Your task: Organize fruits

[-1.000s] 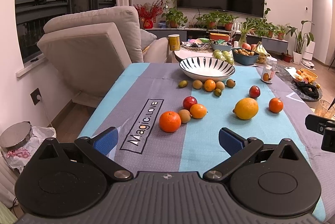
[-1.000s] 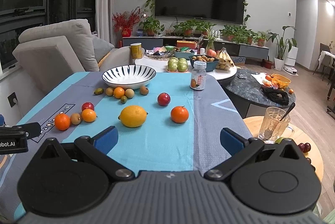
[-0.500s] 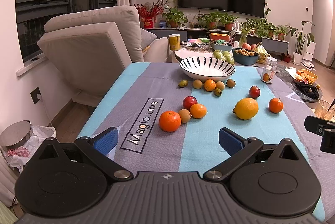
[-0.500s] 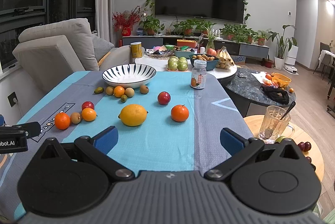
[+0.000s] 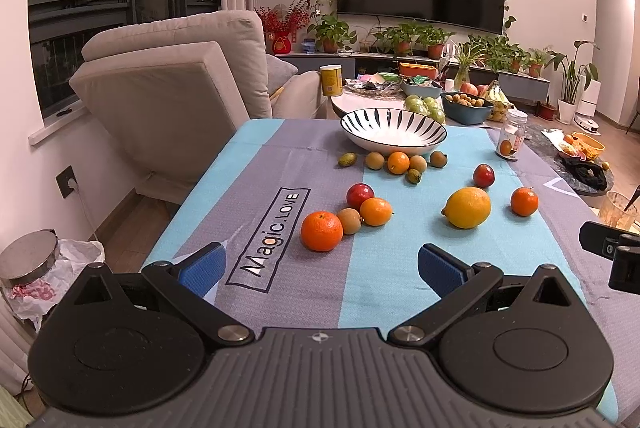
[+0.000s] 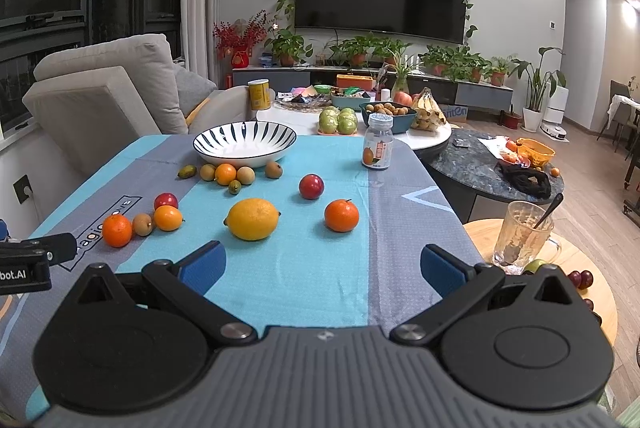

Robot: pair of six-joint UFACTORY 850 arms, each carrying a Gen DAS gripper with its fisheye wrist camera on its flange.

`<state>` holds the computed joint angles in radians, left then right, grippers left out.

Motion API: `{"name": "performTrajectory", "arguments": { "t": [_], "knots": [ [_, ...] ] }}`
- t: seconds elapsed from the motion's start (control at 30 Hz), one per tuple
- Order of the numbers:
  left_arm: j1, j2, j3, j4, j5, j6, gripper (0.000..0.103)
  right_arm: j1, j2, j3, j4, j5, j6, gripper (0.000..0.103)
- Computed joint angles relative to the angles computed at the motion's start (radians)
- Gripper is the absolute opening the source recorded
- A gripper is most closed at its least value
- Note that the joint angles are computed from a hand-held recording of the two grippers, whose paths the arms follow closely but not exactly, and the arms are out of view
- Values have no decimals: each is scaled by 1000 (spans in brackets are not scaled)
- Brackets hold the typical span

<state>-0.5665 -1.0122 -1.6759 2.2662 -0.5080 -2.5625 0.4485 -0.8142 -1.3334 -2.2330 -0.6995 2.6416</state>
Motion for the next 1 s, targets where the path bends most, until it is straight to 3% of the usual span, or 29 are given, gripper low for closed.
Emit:
{"name": "performTrajectory", "arguments": {
  "t": [0.47,0.87,1.0],
  "knots": [
    [0,-4,-9,-11,10,11,103,2,4,12,4,-23,5,71],
    [5,-9,-10,32,4,-32,103,-3,-6,-10,13,9,-10,71],
    [22,-24,-27,42,23,-48,103,-16,-15,-11,-78,27,64,71]
  ]
}}
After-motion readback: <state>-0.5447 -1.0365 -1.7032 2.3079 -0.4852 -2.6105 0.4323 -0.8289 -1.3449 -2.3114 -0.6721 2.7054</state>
